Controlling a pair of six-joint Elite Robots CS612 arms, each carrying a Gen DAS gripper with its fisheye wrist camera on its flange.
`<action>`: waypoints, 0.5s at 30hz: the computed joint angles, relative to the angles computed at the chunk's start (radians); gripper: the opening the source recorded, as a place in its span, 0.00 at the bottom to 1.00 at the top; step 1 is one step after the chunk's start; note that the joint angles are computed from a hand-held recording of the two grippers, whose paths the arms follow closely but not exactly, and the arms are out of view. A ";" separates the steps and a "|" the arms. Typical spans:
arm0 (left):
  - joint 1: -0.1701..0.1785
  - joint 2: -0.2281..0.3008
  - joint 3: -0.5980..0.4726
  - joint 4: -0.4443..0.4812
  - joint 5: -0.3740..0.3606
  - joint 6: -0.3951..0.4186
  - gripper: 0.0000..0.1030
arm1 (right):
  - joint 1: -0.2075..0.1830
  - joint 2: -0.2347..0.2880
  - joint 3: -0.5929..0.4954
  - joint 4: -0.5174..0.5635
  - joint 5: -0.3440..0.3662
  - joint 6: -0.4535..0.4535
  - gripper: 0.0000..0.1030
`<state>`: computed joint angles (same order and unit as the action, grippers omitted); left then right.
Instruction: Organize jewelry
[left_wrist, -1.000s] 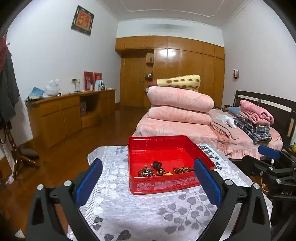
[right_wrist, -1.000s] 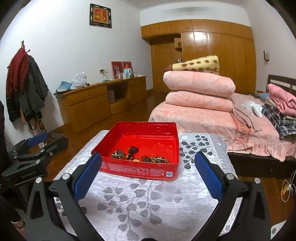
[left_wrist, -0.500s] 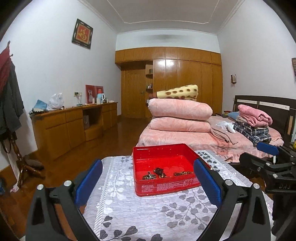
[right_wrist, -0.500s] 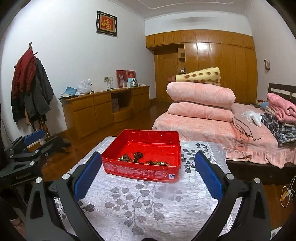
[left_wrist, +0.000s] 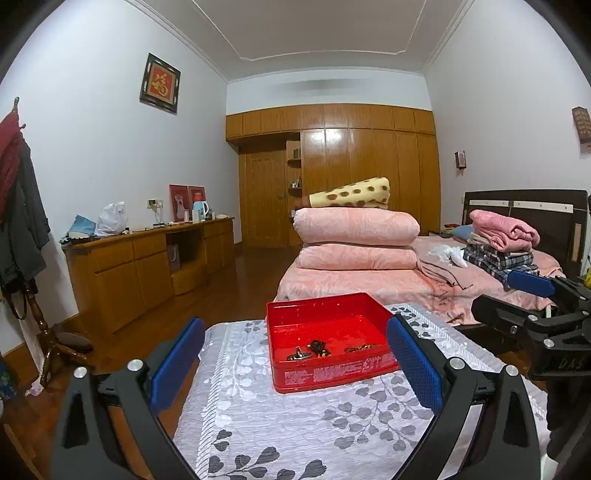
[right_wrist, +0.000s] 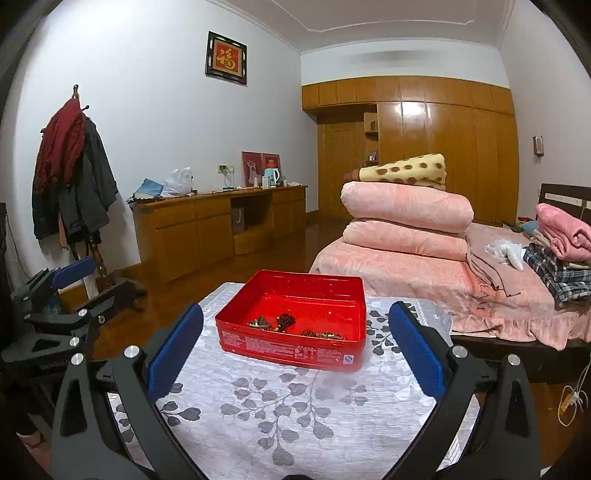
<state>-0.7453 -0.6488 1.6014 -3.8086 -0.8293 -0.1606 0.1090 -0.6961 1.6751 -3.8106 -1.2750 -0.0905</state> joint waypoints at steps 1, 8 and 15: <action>-0.001 -0.001 0.002 -0.004 0.000 0.001 0.94 | 0.000 -0.001 0.001 -0.002 -0.001 -0.001 0.95; -0.004 -0.005 0.010 -0.028 -0.002 0.004 0.94 | 0.001 -0.002 0.004 -0.012 0.000 -0.001 0.95; -0.006 -0.005 0.013 -0.042 -0.003 0.008 0.94 | 0.001 -0.005 0.012 -0.025 0.004 -0.002 0.95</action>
